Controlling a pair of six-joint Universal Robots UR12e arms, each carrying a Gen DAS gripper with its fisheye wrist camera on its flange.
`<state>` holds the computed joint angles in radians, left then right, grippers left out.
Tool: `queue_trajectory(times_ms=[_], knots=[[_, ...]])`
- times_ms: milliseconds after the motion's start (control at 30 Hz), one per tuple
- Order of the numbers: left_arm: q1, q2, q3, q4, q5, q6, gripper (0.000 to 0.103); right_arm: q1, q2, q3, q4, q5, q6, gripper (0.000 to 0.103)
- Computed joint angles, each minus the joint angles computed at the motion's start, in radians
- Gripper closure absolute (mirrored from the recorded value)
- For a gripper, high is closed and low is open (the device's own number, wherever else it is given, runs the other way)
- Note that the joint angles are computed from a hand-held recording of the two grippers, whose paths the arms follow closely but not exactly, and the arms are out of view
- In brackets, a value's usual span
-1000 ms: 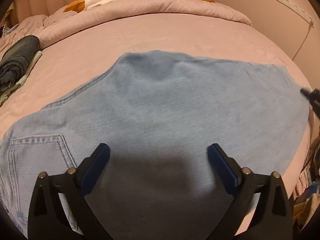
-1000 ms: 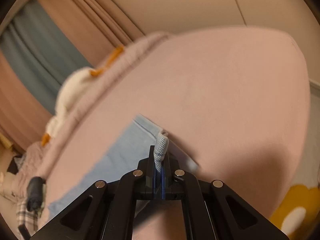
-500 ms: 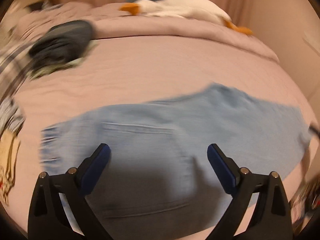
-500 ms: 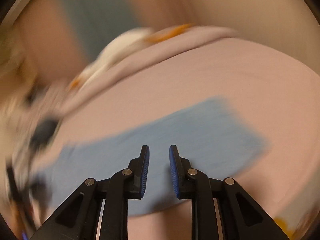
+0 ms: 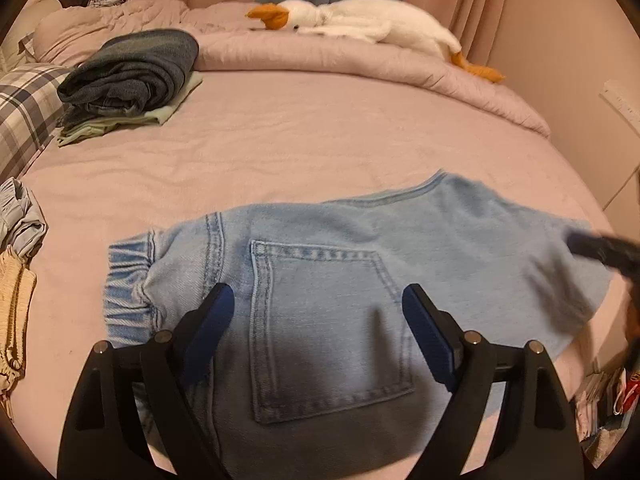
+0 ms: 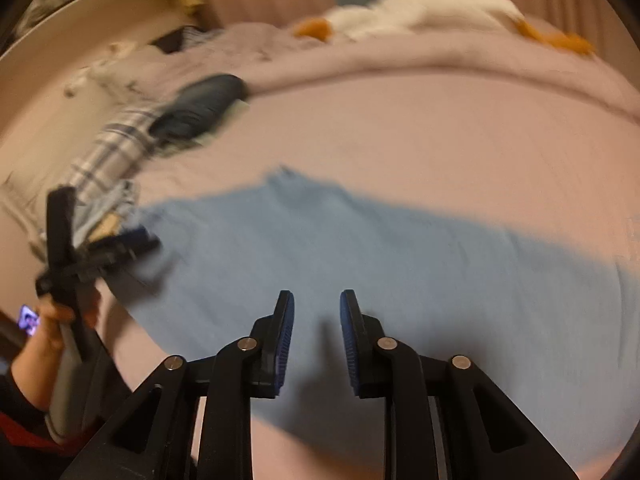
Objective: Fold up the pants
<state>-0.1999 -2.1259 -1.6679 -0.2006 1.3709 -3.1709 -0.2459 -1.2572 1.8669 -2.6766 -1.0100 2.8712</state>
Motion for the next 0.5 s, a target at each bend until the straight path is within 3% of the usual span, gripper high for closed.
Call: queue_trajectory(times_ms=[133,267,367,433,467,500], knots=[[0.003,0.023,-0.036,0.088,0.043,0.023,0.016,0.051,0.076,-0.106,-0.004,-0.028,-0.052,0.065],[0.006,0.03,-0.055,0.108,0.109,0.07,0.016,0.099,0.148,-0.229,0.129,-0.073,-0.174,0.065],[0.009,0.02,-0.049,0.085,0.136,0.071,0.016,0.102,0.149,-0.243,0.214,-0.103,-0.256,0.065],[0.01,0.012,-0.046,0.089,0.144,0.076,0.016,0.104,0.165,-0.284,0.336,-0.092,-0.341,0.074],[0.008,0.007,-0.042,0.092,0.161,0.081,0.016,0.107,0.168,-0.295,0.375,-0.094,-0.392,0.099],[0.005,0.001,-0.037,0.094,0.18,0.088,0.016,0.107,0.166,-0.301,0.401,-0.088,-0.422,0.099]])
